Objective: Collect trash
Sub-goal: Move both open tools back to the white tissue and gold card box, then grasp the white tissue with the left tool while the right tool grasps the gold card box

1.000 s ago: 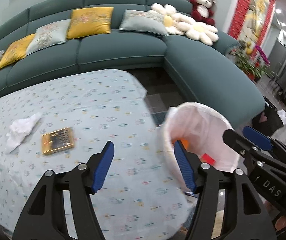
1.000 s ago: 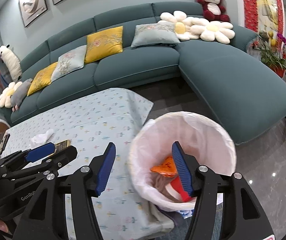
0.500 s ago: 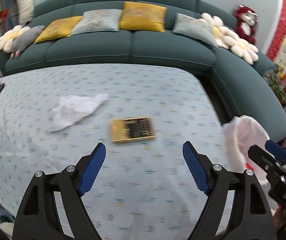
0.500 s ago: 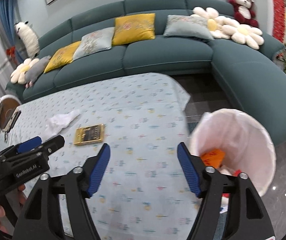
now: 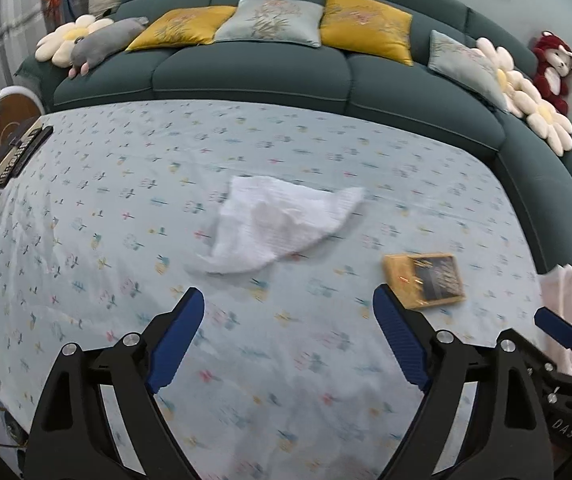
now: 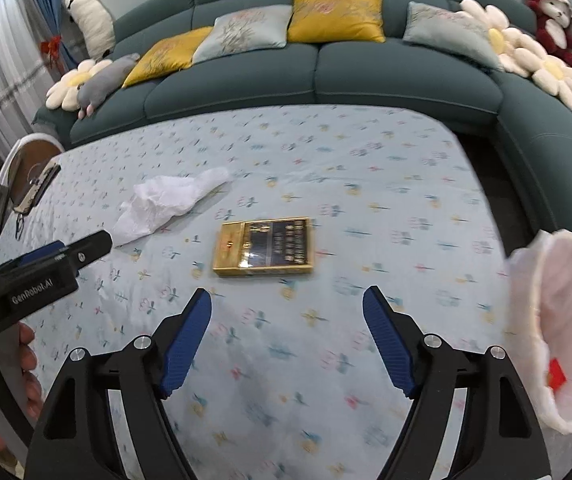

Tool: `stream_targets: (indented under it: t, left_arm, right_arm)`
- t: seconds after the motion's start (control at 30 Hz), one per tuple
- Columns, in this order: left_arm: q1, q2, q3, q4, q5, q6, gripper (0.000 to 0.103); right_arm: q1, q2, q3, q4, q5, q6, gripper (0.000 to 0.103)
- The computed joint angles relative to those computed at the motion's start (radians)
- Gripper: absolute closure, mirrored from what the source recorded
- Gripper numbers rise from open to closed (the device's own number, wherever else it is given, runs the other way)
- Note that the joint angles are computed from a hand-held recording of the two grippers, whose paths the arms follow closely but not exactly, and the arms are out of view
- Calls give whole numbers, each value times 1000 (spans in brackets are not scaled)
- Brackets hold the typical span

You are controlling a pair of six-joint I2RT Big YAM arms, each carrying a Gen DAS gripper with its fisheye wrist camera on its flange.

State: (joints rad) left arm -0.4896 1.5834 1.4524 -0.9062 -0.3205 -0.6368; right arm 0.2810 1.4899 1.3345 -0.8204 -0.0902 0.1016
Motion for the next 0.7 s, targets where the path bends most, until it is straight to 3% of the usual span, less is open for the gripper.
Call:
stream_targets:
  t: [0.47,0.57,0.63,0.67,0.7]
  left_arm:
    - [124,145,100,43,110,102,23]
    - [129,175,124,44,162,125,40]
    - [130,190,133,41,196,136,58]
    - [129,196,135,36,204,142,64]
    - [127,201,136,32,220,149,77]
  right_arm:
    - [58,251,215,9,23,43,28]
    - [62,292,262,8,21,53,28]
    - [67,320,292,-5,14,46,30]
    - [70,330,301,-11,11,40,38]
    - [72,339,308,-22,2,27,42]
